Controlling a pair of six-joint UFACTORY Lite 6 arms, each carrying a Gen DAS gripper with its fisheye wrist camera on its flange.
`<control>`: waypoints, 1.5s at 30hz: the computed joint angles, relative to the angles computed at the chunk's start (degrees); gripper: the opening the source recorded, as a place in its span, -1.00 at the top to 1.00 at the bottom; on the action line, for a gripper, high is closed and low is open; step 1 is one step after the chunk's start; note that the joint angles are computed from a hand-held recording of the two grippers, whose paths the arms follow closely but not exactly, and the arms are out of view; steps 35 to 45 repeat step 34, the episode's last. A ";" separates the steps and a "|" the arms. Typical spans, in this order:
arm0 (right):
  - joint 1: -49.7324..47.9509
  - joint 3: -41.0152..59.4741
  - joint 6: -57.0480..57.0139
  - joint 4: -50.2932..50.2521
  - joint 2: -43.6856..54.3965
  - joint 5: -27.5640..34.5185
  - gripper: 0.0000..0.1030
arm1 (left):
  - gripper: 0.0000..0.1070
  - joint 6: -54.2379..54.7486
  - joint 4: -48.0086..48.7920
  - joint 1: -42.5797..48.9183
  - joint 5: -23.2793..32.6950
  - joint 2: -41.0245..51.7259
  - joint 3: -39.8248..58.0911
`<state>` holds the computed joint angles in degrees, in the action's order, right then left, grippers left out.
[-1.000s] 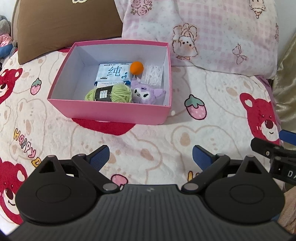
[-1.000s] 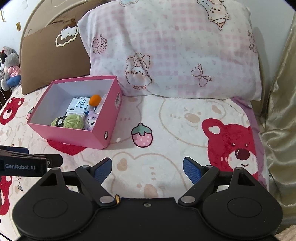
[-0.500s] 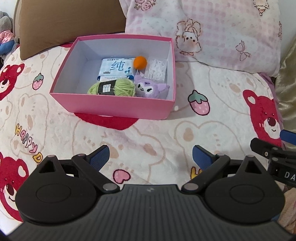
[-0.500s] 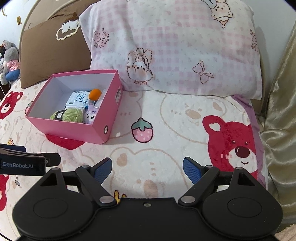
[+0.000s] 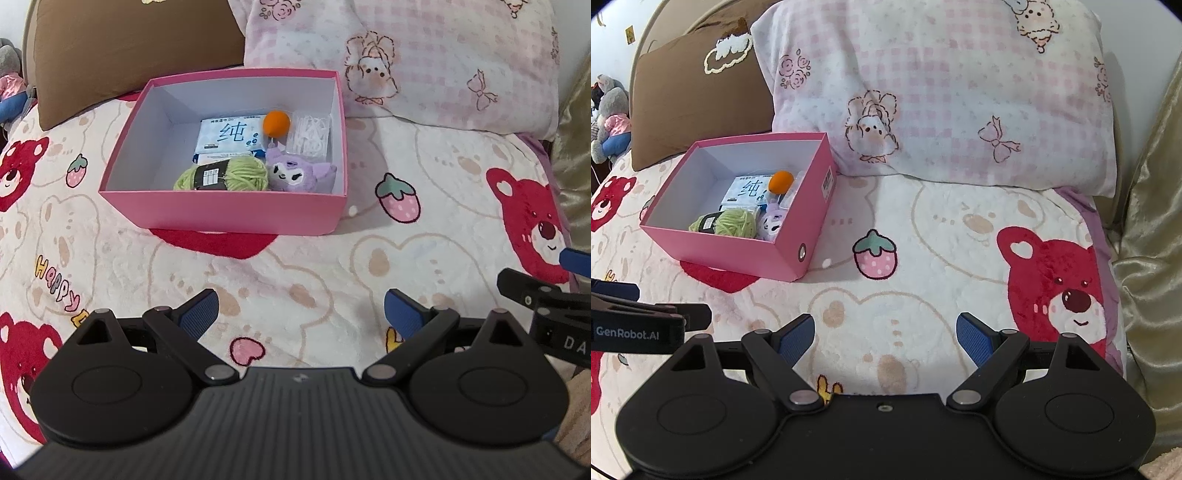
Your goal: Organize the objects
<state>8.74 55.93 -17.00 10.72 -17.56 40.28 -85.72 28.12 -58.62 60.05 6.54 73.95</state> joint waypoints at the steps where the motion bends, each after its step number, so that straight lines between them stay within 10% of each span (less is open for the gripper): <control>1: -0.01 -0.01 0.02 0.13 0.06 -0.05 -0.69 | -0.82 0.32 -0.19 0.01 0.05 0.15 0.19; 45: -2.93 -1.59 -5.36 4.24 -1.62 0.36 -0.69 | -0.88 0.60 0.57 -0.38 3.40 1.56 1.72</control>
